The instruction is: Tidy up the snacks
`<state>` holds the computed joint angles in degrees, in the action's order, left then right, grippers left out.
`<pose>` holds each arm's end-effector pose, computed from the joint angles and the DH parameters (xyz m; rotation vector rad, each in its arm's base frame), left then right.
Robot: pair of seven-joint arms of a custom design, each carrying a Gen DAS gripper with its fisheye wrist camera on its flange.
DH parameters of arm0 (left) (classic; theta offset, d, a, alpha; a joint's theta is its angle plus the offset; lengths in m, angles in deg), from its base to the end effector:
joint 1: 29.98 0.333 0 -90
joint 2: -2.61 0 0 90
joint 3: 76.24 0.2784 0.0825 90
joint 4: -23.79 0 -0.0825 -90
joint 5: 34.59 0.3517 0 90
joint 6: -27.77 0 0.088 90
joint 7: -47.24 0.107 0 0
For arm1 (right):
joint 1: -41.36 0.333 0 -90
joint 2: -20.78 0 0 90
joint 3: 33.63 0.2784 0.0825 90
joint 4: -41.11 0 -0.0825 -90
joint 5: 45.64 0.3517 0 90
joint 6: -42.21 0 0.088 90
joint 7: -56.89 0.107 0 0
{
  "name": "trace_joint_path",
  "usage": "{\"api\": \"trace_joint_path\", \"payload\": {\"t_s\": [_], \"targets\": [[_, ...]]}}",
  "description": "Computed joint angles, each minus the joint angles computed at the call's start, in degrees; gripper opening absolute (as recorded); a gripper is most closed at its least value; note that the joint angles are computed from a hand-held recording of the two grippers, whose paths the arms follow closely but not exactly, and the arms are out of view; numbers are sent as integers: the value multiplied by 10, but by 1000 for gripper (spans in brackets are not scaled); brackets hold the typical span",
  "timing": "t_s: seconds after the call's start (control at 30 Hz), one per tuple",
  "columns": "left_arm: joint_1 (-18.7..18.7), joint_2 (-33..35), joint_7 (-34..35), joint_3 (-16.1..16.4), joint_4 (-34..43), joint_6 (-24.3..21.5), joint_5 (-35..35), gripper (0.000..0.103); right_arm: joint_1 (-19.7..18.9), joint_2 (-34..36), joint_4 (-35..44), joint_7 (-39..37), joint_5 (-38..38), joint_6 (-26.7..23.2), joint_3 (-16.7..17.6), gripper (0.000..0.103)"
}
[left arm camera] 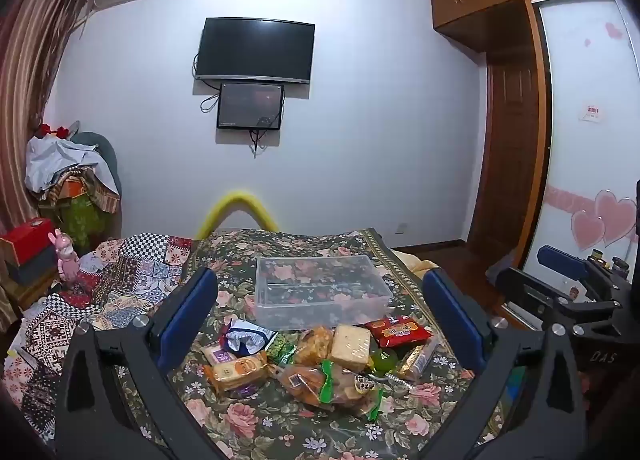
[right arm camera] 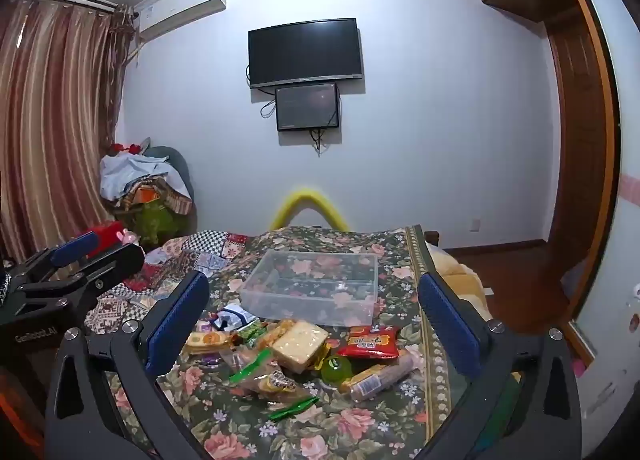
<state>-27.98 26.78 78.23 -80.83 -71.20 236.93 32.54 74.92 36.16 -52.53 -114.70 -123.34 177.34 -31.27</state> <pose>0.6002 -0.1372 0.4776 -1.1163 1.7888 -1.4548 0.5292 0.3642 0.4953 -1.2950 1.7015 -1.0852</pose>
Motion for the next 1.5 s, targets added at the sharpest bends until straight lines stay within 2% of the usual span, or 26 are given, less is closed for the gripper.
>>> {"api": "trace_joint_path", "payload": {"t_s": [0.23,0.33,0.43,0.47,1.5], "targets": [[9,6,-47,0,18,13,43,103,-1,-3,-1,4,6,3,-1,103],[10,20,-112,4,59,16,107,103,-3,-5,-4,10,3,7,-1,103],[5,23,-132,14,71,21,119,103,-1,-6,-9,26,-7,5,0,103],[-13,20,-102,27,54,22,90,103,-1,-5,-8,26,-7,5,1,103],[-14,17,-91,25,47,15,77,103,-4,-8,-6,19,-9,3,3,103]]}}
